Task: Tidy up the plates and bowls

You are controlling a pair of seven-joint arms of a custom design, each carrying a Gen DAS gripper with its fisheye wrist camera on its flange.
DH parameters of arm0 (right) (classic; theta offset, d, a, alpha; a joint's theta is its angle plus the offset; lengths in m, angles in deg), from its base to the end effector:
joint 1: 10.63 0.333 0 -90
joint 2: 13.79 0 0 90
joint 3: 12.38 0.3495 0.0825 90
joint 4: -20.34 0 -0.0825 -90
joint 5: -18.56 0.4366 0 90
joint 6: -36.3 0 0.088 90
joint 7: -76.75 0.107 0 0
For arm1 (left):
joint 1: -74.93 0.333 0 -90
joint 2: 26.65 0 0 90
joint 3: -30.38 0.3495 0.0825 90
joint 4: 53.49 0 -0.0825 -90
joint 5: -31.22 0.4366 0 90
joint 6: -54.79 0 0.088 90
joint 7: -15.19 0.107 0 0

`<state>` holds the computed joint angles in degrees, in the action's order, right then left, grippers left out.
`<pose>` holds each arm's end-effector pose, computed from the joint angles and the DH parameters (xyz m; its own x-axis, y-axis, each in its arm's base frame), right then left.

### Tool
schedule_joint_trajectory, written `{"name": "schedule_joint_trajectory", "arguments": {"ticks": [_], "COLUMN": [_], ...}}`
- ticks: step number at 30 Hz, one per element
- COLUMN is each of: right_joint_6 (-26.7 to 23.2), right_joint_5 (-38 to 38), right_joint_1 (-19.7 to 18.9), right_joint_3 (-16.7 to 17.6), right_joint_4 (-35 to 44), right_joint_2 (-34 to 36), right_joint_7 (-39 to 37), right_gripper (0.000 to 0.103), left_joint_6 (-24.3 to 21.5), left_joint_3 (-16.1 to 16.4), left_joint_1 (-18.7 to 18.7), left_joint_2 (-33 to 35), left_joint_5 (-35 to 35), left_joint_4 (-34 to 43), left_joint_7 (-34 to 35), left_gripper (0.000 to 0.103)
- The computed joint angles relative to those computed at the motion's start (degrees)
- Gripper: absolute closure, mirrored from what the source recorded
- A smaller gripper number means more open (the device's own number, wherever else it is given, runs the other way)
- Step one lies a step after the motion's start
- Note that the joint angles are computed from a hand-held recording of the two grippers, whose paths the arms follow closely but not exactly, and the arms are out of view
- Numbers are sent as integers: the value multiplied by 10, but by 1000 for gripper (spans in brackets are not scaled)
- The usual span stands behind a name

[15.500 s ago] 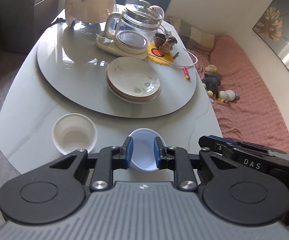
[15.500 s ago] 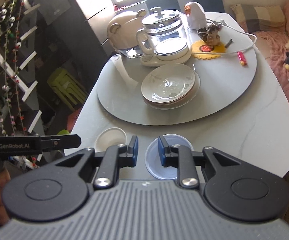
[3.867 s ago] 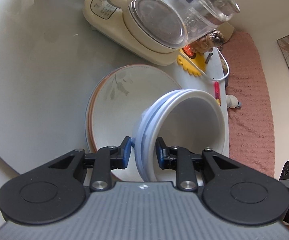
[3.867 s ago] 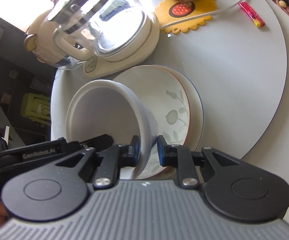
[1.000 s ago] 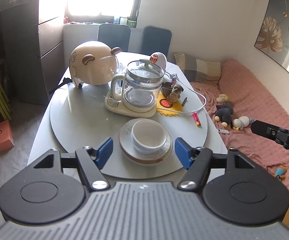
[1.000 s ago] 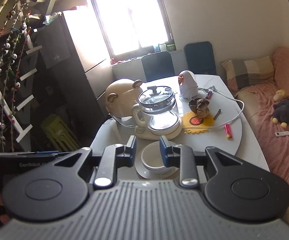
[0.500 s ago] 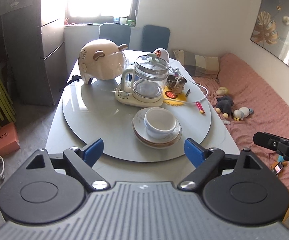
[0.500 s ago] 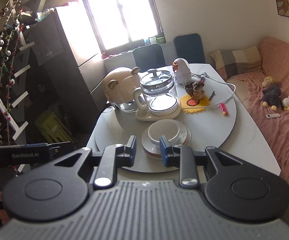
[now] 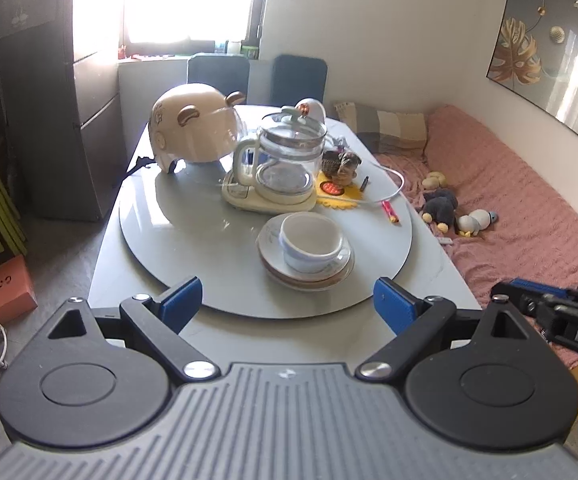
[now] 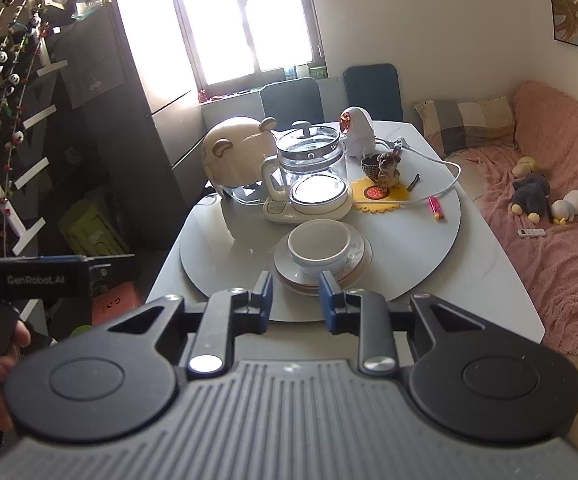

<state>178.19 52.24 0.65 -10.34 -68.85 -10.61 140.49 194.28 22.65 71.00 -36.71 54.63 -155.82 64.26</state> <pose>0.6622 0.1541 0.7387 0.4734 -0.8528 -0.2206 -0.5773 -0.1112 -0.8089 0.5848 -0.1283 0.7478 0.2440 -0.9625 0.1183 -0.5832 -0.2431 -0.7751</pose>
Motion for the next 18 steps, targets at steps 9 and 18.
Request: {"name": "schedule_joint_trajectory", "arguments": {"ticks": [9,18], "right_joint_6": [-6,-34], "right_joint_5": [42,65], "right_joint_1": [-18,-34], "right_joint_3": [-11,-17], "right_joint_4": [-12,-7], "right_joint_2": [-7,-9], "right_joint_7": [-51,-87], "right_gripper": [73,73], "left_joint_6": [-16,-52], "left_joint_3": [-27,-37], "left_joint_1": [-10,-23], "left_joint_2": [0,-14], "left_joint_5": [60,84], "left_joint_4": [4,0], "left_joint_7": [-90,-149], "left_gripper": [8,7]}}
